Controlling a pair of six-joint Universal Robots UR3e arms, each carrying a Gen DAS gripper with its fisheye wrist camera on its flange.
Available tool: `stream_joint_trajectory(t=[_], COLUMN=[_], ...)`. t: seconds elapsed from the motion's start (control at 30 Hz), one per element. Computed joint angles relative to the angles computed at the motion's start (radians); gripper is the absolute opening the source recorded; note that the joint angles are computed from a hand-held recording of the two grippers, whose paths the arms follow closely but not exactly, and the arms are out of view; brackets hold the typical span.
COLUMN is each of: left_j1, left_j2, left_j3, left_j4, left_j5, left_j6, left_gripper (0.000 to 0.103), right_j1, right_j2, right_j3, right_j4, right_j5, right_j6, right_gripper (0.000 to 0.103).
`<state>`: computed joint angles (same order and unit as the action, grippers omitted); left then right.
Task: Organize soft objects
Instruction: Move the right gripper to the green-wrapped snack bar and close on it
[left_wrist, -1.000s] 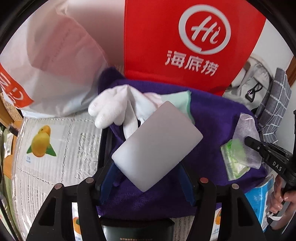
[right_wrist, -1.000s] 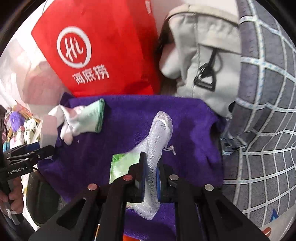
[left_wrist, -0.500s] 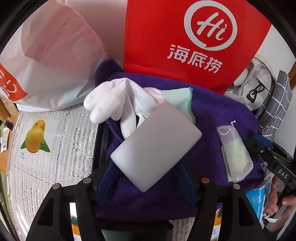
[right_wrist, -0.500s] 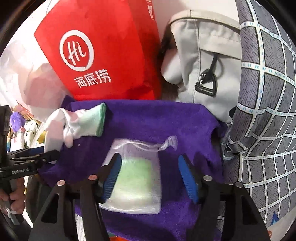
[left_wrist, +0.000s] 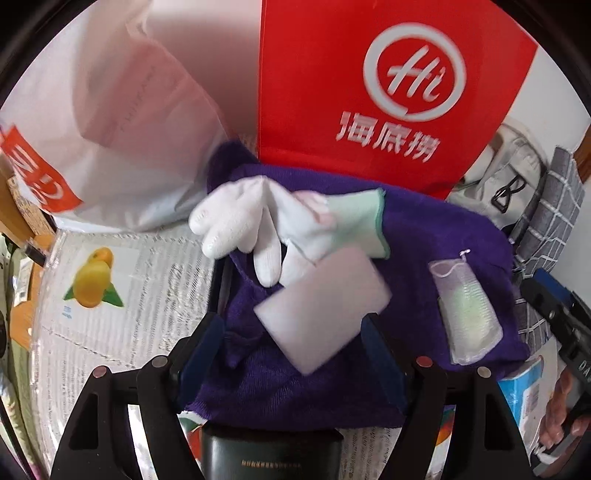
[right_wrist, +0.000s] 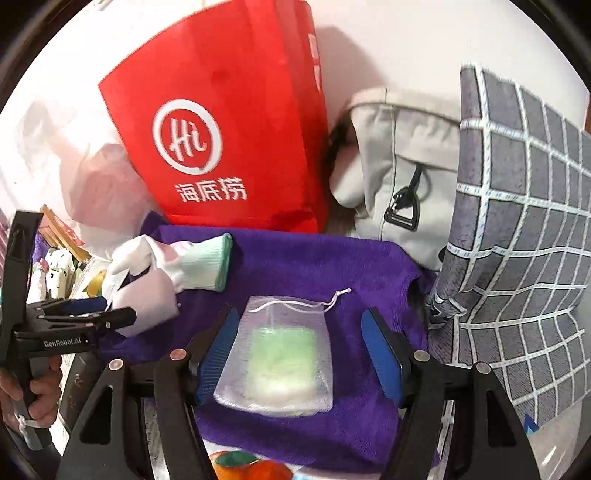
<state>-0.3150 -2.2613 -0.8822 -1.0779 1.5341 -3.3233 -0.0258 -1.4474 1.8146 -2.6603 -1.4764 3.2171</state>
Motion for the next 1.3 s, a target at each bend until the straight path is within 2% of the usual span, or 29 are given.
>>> stream_joint_trajectory(t=[0.13,0.27,0.43,0.6,0.7,0.87,1.0,1.07,1.13,1.2,1.3], left_j1=[-0.009,-0.010,-0.038,-0.071,-0.081,-0.064,-0.021,0.004,0.037,0.082,0.138], left_j2=[0.096,0.162,0.228,0.372,0.485,0.704,0.865,0.958,1.040,1.126,1.225], left_j3=[-0.110,-0.158,-0.199,-0.391,-0.541,-0.840,-1.068,-1.172,-1.240,-1.294,-1.337], left_j4=[0.090,0.117,0.129,0.180,0.211,0.291,0.333,0.335,0.313,0.276,0.210], left_j5=[0.016,0.001,0.001,-0.032,-0.021,-0.028,-0.082,-0.094,-0.113,-0.132,-0.157], left_j6=[0.010,0.012,0.031,0.022,0.018,0.000,-0.004,0.005,0.029,0.046,0.063], left_gripper=[0.076,0.076,0.076,0.076,0.076,0.076,0.076,0.076,0.076,0.076,0.076], right_j1=[0.057,0.111,0.088,0.174,0.279,0.472,0.546,0.569,0.651,0.727,0.871], right_j2=[-0.088,-0.290,-0.618,-0.837,-0.892,-0.853,-0.750,-0.687,-0.581,-0.459,-0.266], right_j3=[0.082,0.236,0.449,0.563,0.609,0.699,0.781,0.828,0.823,0.763,0.580], right_j4=[-0.006,0.045,0.170,0.320,0.353,0.283,0.112,-0.024,-0.150,-0.185,-0.060], right_j5=[-0.037,-0.103,-0.024,-0.058,-0.108,-0.169,-0.169,-0.157,-0.235,-0.310,-0.498], right_j6=[0.030,0.057,0.105,0.208,0.305,0.494,0.632,0.696,0.763,0.798,0.861], right_gripper=[0.069,0.069,0.069,0.069,0.068,0.068,0.068,0.069,0.069,0.069,0.069])
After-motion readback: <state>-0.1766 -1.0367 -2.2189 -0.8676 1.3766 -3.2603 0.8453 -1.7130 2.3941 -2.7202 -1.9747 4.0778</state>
